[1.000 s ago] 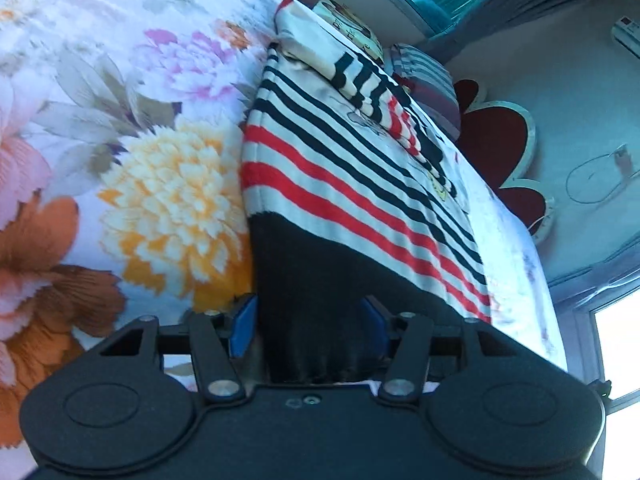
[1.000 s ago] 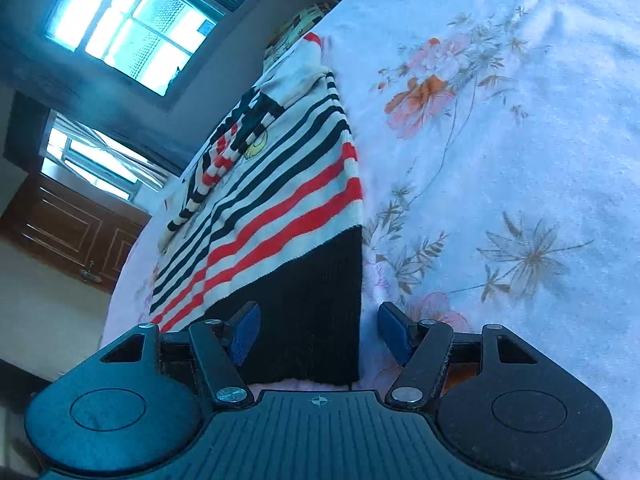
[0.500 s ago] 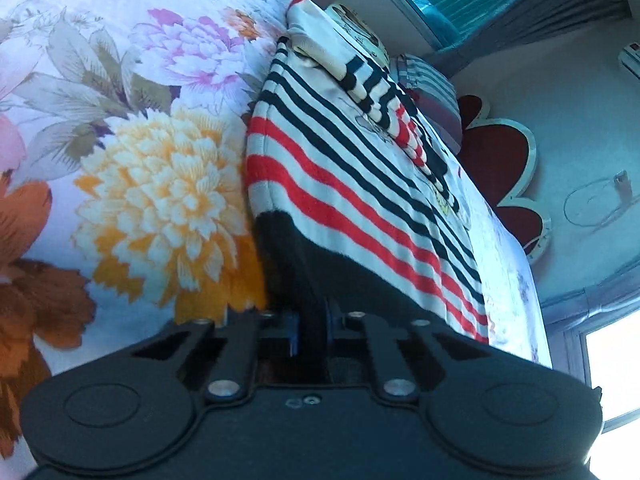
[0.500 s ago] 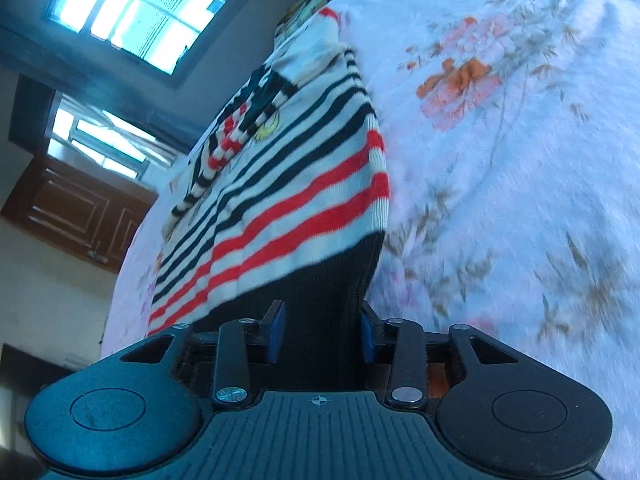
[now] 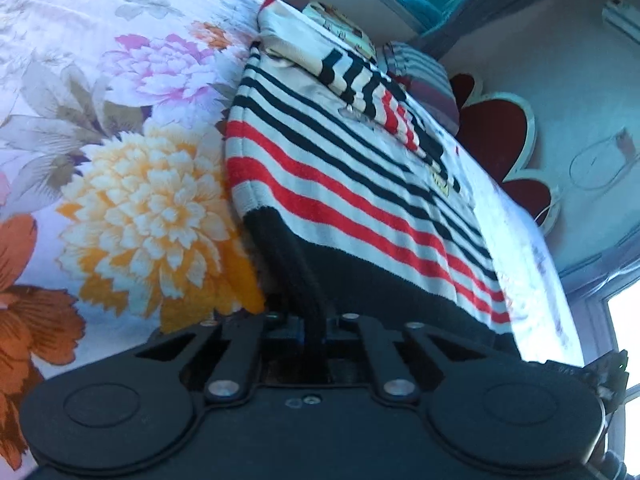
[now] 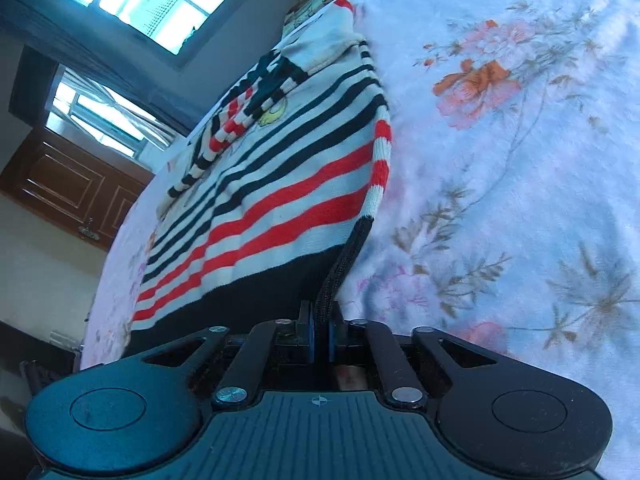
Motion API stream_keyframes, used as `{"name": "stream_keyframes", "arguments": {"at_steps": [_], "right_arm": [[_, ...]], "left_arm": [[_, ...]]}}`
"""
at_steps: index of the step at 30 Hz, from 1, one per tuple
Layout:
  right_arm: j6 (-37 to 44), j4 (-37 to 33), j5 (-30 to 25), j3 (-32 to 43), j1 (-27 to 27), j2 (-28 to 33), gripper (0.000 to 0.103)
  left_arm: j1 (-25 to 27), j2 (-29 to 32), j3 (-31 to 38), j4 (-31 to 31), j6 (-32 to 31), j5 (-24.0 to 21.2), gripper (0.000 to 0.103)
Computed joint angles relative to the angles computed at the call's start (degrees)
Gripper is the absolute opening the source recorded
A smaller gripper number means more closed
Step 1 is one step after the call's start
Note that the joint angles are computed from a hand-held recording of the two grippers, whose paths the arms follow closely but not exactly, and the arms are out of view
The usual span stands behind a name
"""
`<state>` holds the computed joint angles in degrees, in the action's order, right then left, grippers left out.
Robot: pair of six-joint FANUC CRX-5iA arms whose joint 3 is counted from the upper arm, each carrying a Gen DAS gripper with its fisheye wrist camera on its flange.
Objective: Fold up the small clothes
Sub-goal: 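Carry the black hem with both tools over the strip toward the collar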
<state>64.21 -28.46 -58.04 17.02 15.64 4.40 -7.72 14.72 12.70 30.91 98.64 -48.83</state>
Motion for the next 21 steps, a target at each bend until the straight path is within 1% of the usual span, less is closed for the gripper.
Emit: {"name": "stream_keyframes", "arguments": {"at_steps": [1, 2, 3, 4, 5, 6, 7, 8, 9, 10, 12, 14, 17, 19, 21], "right_arm": [[0.40, -0.06, 0.87, -0.44, -0.15, -0.58, 0.005], [1.51, -0.78, 2.14, -1.02, -0.58, -1.48, 0.005], [3.20, -1.87, 3.55, -1.74, -1.14, -2.54, 0.005], [5.12, -3.14, 4.31, -2.21, -1.94, -3.46, 0.005], [6.94, -4.15, 5.13, -2.99, -2.59, -4.41, 0.005], [7.63, -4.45, 5.52, -3.78, -3.02, -5.01, 0.005], [7.07, -4.02, 5.09, -4.27, -3.20, -5.08, 0.005], [5.42, -2.46, 3.26, -3.98, -2.87, -4.33, 0.005], [3.40, -0.02, 0.76, -3.25, -2.13, -3.07, 0.005], [2.22, 0.77, 0.00, -3.24, -1.81, -2.54, 0.004], [1.08, -1.14, 3.23, -4.62, -2.18, -3.66, 0.004], [0.95, -0.80, 5.50, -4.99, -1.67, -4.36, 0.004], [1.51, 0.15, 6.21, -2.98, -1.20, -3.95, 0.004], [2.53, 0.41, 6.26, -1.17, -1.01, -3.45, 0.004], [3.43, 1.12, 6.44, 1.35, -0.82, -2.42, 0.004]], "left_arm": [[0.02, -1.05, -1.59, 0.98, -0.90, 1.97, 0.005], [0.00, -2.90, -5.12, 4.41, -3.46, 6.01, 0.005], [-0.09, -4.38, -7.97, 7.57, -5.78, 9.14, 0.005], [-0.22, -5.75, -10.04, 9.12, -7.18, 11.69, 0.005], [-0.14, -6.49, -10.41, 7.82, -6.78, 12.21, 0.005], [0.05, -6.26, -8.82, 3.76, -4.08, 10.38, 0.005], [0.27, -5.68, -7.56, 1.37, -2.33, 8.32, 0.005], [0.32, -4.61, -6.05, -0.81, -0.24, 5.71, 0.005], [0.11, -3.88, -5.34, -2.19, 1.16, 4.65, 0.005], [-0.02, -4.20, -6.43, -1.14, 0.94, 6.18, 0.005], [-0.03, -4.55, -7.42, 0.87, 1.68, 7.74, 0.005], [-0.08, -4.80, -7.48, 1.38, 0.74, 8.25, 0.005], [0.22, -5.03, -7.21, 2.89, 1.22, 8.63, 0.005], [0.31, -5.42, -7.59, 5.39, 0.05, 10.22, 0.005], [0.18, -4.44, -5.89, 6.68, -0.21, 11.21, 0.005]]}}
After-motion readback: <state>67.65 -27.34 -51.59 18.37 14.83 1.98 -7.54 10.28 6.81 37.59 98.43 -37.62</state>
